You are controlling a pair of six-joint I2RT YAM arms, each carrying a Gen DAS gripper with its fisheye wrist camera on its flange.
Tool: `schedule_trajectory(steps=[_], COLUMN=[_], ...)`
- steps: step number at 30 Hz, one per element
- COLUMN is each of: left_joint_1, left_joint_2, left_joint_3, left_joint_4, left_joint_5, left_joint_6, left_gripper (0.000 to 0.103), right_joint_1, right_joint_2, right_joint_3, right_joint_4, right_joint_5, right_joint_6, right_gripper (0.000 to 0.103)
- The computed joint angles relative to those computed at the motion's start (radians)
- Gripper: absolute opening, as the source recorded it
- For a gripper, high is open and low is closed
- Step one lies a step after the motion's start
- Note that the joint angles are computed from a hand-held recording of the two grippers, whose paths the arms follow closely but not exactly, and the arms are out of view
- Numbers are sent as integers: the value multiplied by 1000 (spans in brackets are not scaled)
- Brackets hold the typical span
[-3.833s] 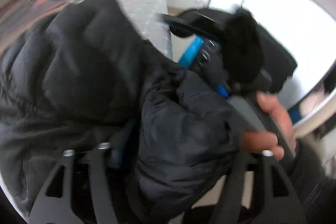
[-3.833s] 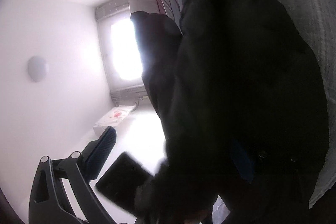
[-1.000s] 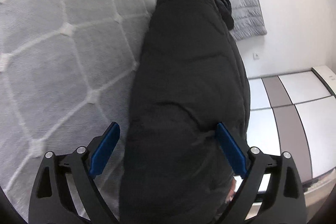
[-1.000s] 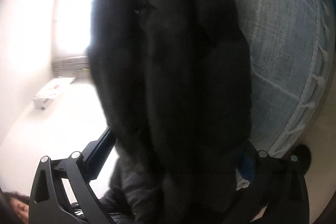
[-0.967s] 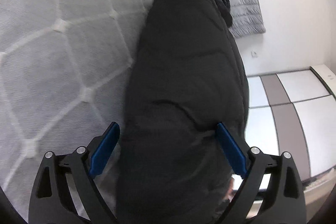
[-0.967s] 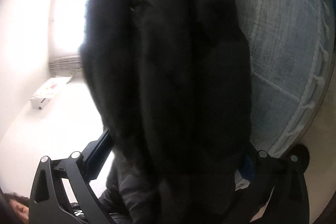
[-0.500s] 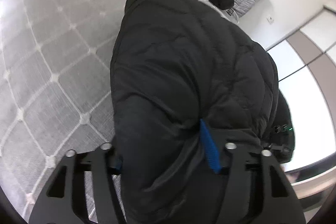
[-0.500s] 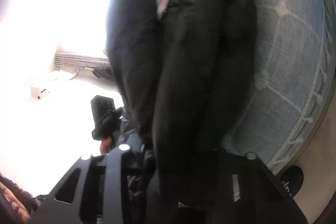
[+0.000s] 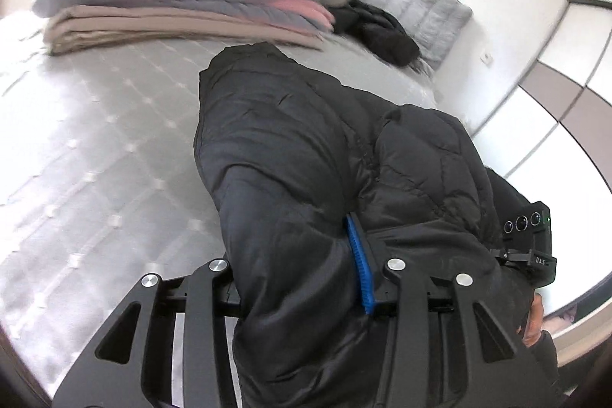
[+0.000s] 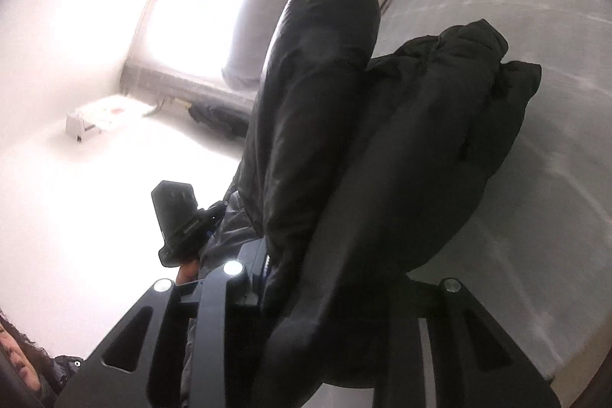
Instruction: Fold large clothes
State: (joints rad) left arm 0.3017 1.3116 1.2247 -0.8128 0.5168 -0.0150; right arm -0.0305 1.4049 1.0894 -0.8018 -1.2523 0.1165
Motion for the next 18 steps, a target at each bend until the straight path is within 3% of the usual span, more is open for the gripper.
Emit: schedule_trajectory(steps=[1, 3, 7, 9, 11, 13, 18], left_joint_1=[62, 198, 417, 522, 578, 645, 738], left_joint_2=[4, 28, 123, 181, 233, 344, 565], left_joint_3=[4, 20, 65, 85, 99, 149, 345], left_joint_4=[-18, -52, -95, -102, -110, -189, -437], left_joint_5=[31, 90, 160, 180, 179, 179, 288], left_joint_6=[41, 124, 254, 313, 346, 397, 517], left_gripper=[38, 38, 38, 38, 38, 48, 61], right_joint_1=[25, 139, 322, 408, 462, 504, 437], right_joint_2=[15, 59, 247, 354, 462, 579, 596], right_joint_3=[0, 29, 235, 354, 499, 628, 575], right_joint_4=[25, 175, 256, 226, 80, -64, 5], right_joint_5=[7, 54, 137, 191, 227, 269, 136], right_joint_6=[11, 159, 290, 293, 225, 186, 264], right_gripper=[29, 29, 29, 29, 35, 44, 71])
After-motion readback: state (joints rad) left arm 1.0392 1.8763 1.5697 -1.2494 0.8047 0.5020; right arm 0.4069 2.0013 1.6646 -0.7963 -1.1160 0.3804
